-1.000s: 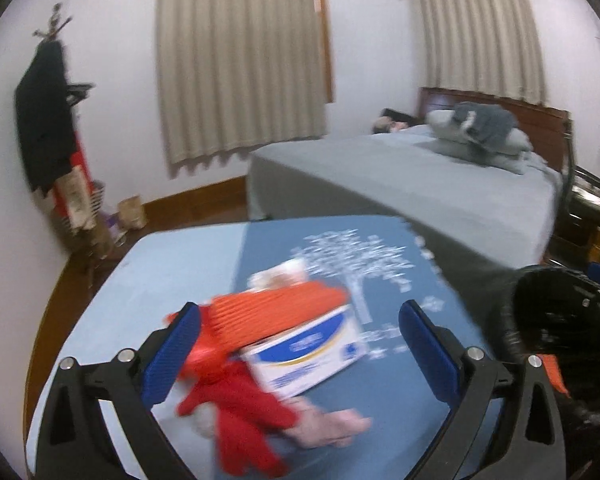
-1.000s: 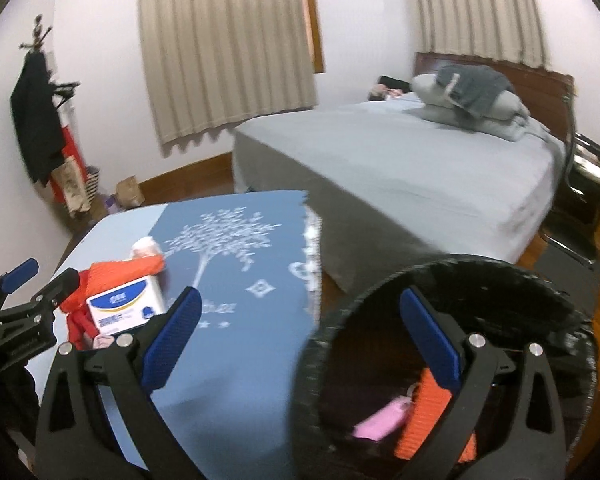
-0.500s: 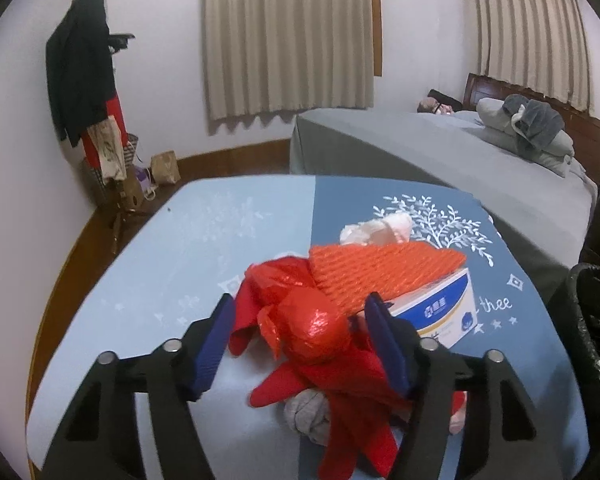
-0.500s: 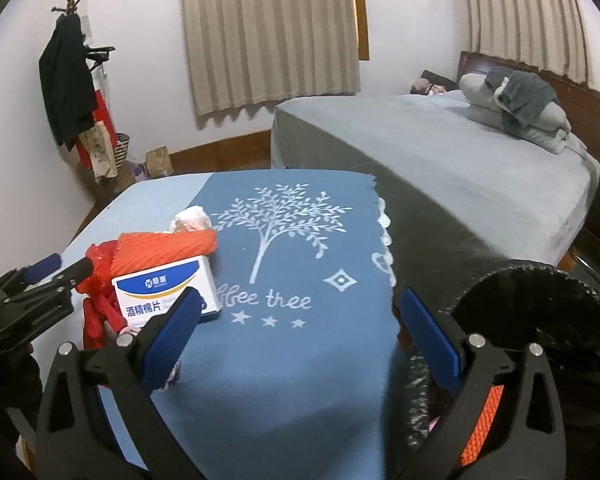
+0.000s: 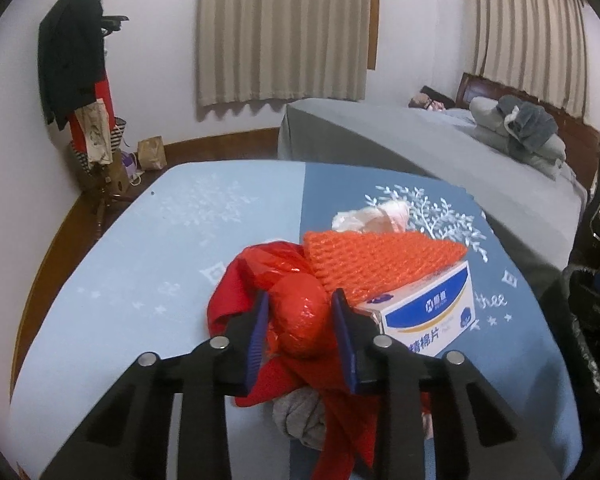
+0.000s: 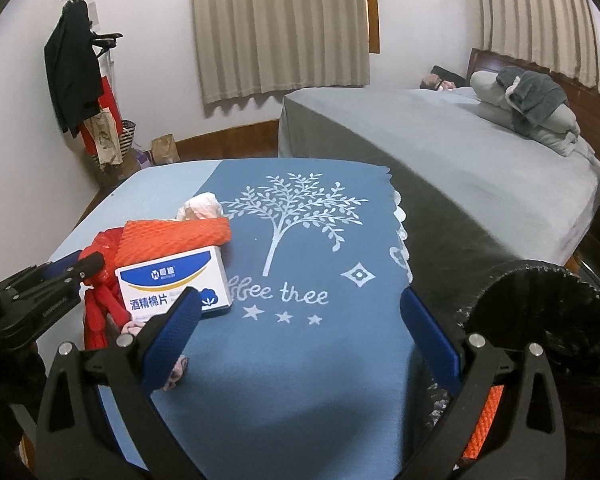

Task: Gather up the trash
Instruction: 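Grasp the red plastic bag with the left tool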

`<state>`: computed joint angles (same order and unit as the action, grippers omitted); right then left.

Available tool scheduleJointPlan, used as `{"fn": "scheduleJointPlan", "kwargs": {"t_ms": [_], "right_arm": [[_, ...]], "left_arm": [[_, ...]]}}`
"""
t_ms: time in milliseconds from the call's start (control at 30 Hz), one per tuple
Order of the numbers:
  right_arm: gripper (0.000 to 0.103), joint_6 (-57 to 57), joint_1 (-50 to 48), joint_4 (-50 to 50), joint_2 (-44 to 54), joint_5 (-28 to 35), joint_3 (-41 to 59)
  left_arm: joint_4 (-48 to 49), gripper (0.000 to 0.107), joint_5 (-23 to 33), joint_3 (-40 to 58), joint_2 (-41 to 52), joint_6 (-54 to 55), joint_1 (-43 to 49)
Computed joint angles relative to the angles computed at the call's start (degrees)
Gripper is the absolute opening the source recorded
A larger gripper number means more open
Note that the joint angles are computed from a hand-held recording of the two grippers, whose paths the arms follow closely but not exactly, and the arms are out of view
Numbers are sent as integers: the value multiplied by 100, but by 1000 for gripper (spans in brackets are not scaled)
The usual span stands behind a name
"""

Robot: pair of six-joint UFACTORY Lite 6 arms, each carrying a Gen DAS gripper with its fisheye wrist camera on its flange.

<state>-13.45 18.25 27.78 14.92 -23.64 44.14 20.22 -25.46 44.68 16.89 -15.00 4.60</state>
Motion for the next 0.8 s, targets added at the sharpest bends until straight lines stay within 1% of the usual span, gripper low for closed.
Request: {"fn": "scheduleJointPlan", "kwargs": {"t_ms": [167,267,367,633,667,800], "right_arm": [[97,192,53,-230,111,39,228],[97,366,122,-432,290,116,535],[97,566,244,-638,601,204,994],[96,1308,526,-1401,1976,971,2870],[96,1309,548,-1413,2112,1062,3062],[96,646,648,-727,2694,1413,3841]], "left_arm": [[330,31,-96,-229,-452,-293,161],[458,31,-144,-326,-690,-381,256],[563,31,-127,-256,-721,-456,363],[883,31,-169,-36,-590,-633,681],[948,31,-161,21,-539,-697,735],[1017,31,-192,111,-403,-760,866]]}}
